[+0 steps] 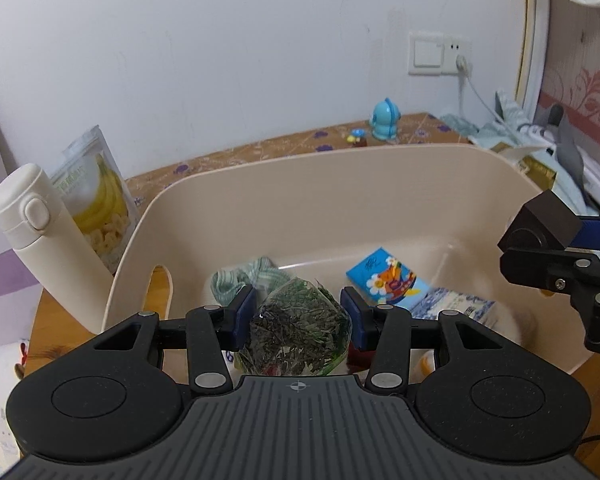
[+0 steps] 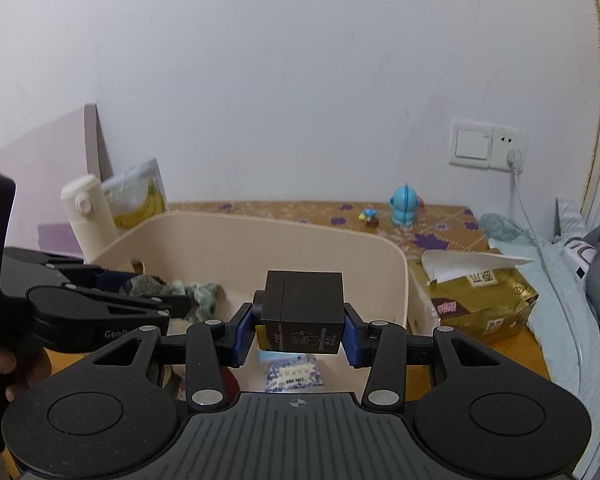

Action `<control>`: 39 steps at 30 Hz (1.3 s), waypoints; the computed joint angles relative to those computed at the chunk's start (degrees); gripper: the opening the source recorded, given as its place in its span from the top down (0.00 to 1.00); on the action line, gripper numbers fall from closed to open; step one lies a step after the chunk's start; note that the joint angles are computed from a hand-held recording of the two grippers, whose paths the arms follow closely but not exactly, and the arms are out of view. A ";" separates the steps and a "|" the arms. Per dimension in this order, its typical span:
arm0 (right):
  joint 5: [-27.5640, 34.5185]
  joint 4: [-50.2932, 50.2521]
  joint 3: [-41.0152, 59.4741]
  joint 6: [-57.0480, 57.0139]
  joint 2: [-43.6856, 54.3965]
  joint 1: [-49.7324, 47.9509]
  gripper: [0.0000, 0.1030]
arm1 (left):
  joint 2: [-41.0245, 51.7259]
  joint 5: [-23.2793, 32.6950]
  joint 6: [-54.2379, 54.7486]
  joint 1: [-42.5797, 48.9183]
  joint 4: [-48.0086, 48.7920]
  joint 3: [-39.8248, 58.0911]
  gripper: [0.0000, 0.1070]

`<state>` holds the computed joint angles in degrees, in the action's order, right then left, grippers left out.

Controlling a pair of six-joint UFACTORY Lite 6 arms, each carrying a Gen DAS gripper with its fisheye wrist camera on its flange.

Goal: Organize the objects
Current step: 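Open the left tool over the bin while the right tool releases the charger inside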

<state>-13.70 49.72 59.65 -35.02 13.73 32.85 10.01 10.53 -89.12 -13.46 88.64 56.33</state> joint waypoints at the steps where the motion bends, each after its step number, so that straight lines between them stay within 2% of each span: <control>1: 0.66 0.32 0.62 -0.40 0.62 -0.16 0.59 | 0.67 0.40 1.04 -0.21 -1.01 0.40 0.55; 8: 3.86 7.45 3.84 -8.53 4.37 -0.73 0.59 | 3.73 0.87 9.84 -0.50 -9.33 2.93 0.55; 12: 4.96 17.71 5.10 -19.27 6.00 -0.98 0.59 | 5.16 1.07 16.95 -0.61 -16.07 5.02 0.55; 14: 5.36 19.22 5.10 -21.26 5.90 -1.12 0.60 | 5.83 1.76 18.84 -1.08 -17.90 5.69 0.55; 17: 4.67 25.23 5.28 -27.43 5.94 -0.54 0.60 | 6.94 2.52 23.18 -1.43 -21.85 6.85 0.55; 22: 3.96 29.38 5.55 -31.46 6.24 0.10 0.59 | 7.49 3.13 28.46 -1.54 -26.75 7.68 0.54; 23: 4.00 29.47 5.66 -31.55 6.32 0.04 0.57 | 7.51 3.33 29.00 -1.57 -27.48 7.83 0.53; 24: 3.55 29.20 5.58 -31.00 6.30 0.24 0.50 | 7.57 3.59 30.71 -1.61 -29.46 8.17 0.48; 25: 3.45 28.36 5.41 -30.08 6.11 0.24 0.50 | 7.55 3.78 32.68 -1.56 -31.80 8.51 0.38; 27: 3.22 27.61 5.02 -29.18 5.66 0.28 0.50 | 6.80 3.02 34.41 -1.24 -34.36 8.28 0.25; 28: 3.02 27.67 4.85 -29.14 5.44 0.38 0.48 | 6.14 2.46 32.88 -1.12 -33.04 7.73 0.22; 32: 2.77 23.24 3.20 -24.52 3.80 0.13 0.38 | 5.11 2.71 32.64 -1.11 -33.24 7.32 0.22; 34: 2.32 18.67 1.98 -19.71 2.64 0.01 0.28 | 4.38 2.68 32.66 -0.99 -33.57 6.86 0.22; 39: 2.10 9.73 -0.22 -10.44 0.41 -0.29 0.19 | 2.11 2.85 29.56 -0.89 -31.16 5.22 0.22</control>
<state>-11.60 59.45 59.43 -45.46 14.14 32.56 12.11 13.38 -59.56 -14.35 57.48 61.55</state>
